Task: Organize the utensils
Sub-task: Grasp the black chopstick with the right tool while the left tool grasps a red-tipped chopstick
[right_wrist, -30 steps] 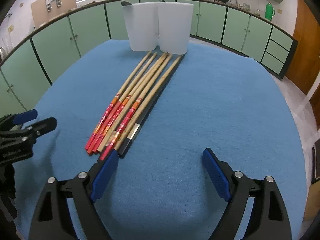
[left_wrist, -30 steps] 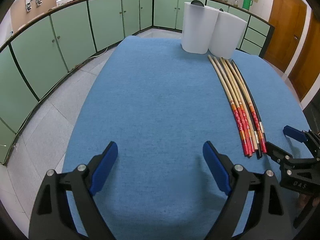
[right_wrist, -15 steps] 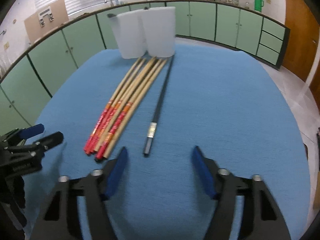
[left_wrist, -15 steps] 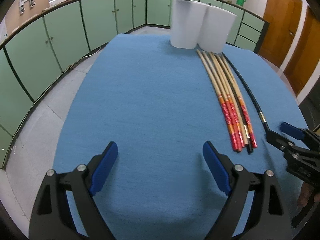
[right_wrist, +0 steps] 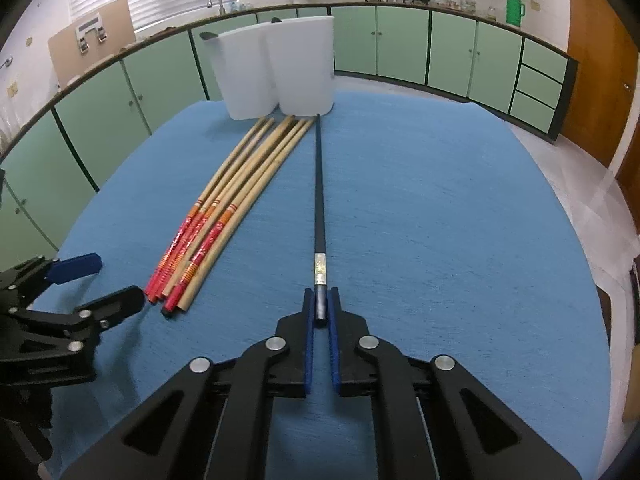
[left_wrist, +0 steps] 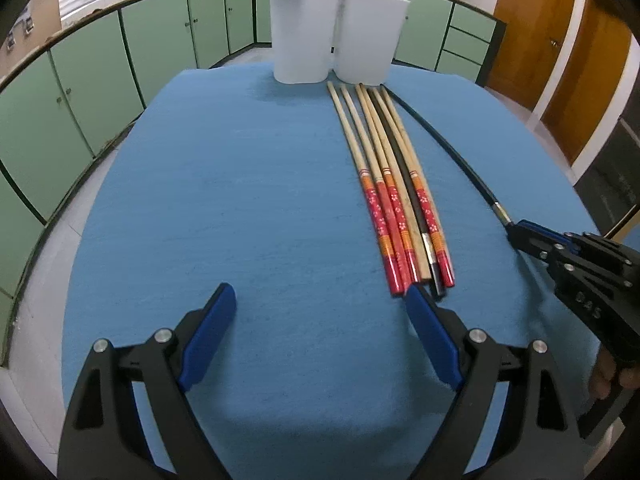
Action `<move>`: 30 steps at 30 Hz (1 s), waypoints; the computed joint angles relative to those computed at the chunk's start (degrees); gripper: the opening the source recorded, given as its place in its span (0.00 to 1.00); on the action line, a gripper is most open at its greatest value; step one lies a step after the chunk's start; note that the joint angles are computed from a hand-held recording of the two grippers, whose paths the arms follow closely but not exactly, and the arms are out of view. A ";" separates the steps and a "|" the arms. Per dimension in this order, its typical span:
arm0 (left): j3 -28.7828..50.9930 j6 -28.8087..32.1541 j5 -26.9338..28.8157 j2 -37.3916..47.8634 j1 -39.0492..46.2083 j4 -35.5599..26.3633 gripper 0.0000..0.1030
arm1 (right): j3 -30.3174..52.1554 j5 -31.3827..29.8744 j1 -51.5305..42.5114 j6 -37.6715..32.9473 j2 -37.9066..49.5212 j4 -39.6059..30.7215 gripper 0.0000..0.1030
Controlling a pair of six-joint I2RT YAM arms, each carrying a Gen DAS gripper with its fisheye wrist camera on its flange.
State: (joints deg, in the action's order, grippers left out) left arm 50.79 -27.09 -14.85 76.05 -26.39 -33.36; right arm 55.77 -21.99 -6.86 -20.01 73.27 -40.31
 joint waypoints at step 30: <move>-1.30 -4.42 -6.40 -1.35 -4.69 0.81 0.15 | 0.74 -4.08 -2.17 -0.91 1.27 -1.05 0.07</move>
State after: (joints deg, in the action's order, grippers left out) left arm 49.49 -31.51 -21.26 74.70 -31.09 -32.55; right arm 56.51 -26.07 -9.04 -20.92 74.54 -41.37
